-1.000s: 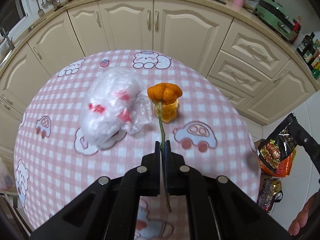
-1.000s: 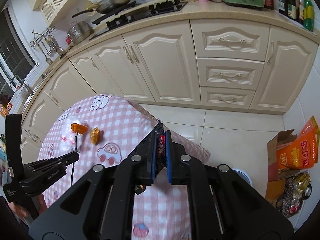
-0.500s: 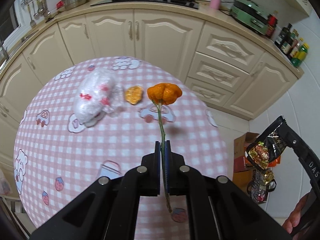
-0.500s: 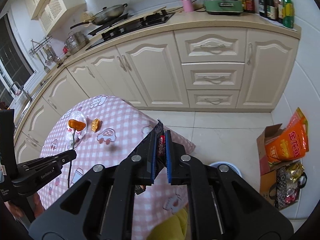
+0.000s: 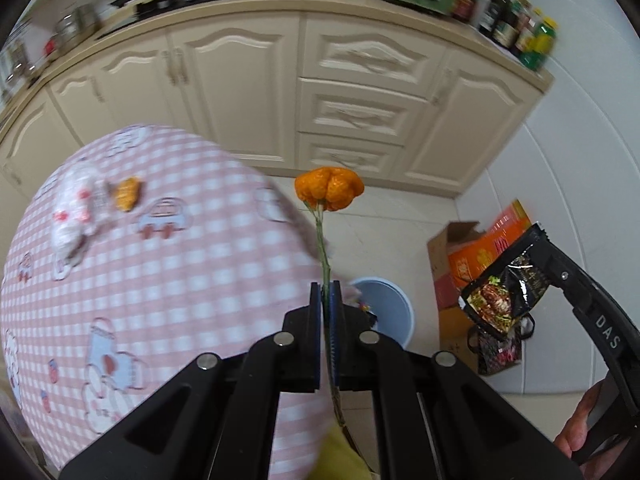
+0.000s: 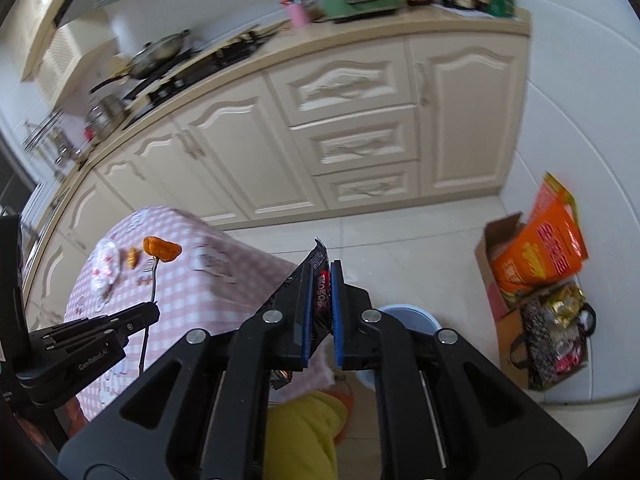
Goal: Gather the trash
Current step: 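Carry the orange peel and black bag with both tools over the blue bin, then open both tools to drop the peel and bag into the blue bin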
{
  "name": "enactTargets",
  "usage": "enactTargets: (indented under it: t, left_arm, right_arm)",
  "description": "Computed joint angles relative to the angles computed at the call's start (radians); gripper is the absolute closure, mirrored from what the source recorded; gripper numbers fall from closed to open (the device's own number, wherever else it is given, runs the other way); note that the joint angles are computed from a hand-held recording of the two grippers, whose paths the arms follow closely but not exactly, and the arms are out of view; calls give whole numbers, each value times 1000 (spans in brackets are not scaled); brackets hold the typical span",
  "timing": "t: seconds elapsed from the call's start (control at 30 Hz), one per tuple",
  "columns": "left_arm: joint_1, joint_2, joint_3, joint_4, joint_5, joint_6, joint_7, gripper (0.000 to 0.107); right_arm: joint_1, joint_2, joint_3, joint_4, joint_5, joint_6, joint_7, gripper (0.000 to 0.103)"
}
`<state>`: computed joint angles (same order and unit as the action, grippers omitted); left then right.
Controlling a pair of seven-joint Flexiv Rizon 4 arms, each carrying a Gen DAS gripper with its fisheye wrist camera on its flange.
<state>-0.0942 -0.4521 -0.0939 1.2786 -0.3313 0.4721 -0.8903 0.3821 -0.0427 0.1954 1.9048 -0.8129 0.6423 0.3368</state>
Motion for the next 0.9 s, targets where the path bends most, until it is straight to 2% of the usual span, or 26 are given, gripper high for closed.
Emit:
enactTargets:
  t: [0.2, 0.5, 0.53, 0.57, 0.63, 0.9]
  left_arm:
    - [-59, 12, -18, 54, 31, -12, 14, 103]
    - [-135, -8, -26, 79, 97, -33, 20, 100]
    - [-143, -12, -22, 75, 111, -34, 12, 94]
    - [-151, -19, -19, 69, 125, -35, 3, 84]
    - [-154, -29, -21, 66, 129, -37, 7, 74]
    - [-138, -44, -6, 39, 150, -58, 4, 74]
  right_arm:
    - [-31, 98, 28, 124, 65, -23, 58, 94]
    - [-65, 171, 61, 230, 148, -33, 110, 96]
    - [-67, 173, 62, 235, 154, -32, 111, 96]
    - [-69, 171, 61, 237, 157, -26, 110, 96]
    - [-73, 166, 58, 243, 159, -6, 109, 96]
    - [-74, 117, 40, 214, 158, 62, 59, 96]
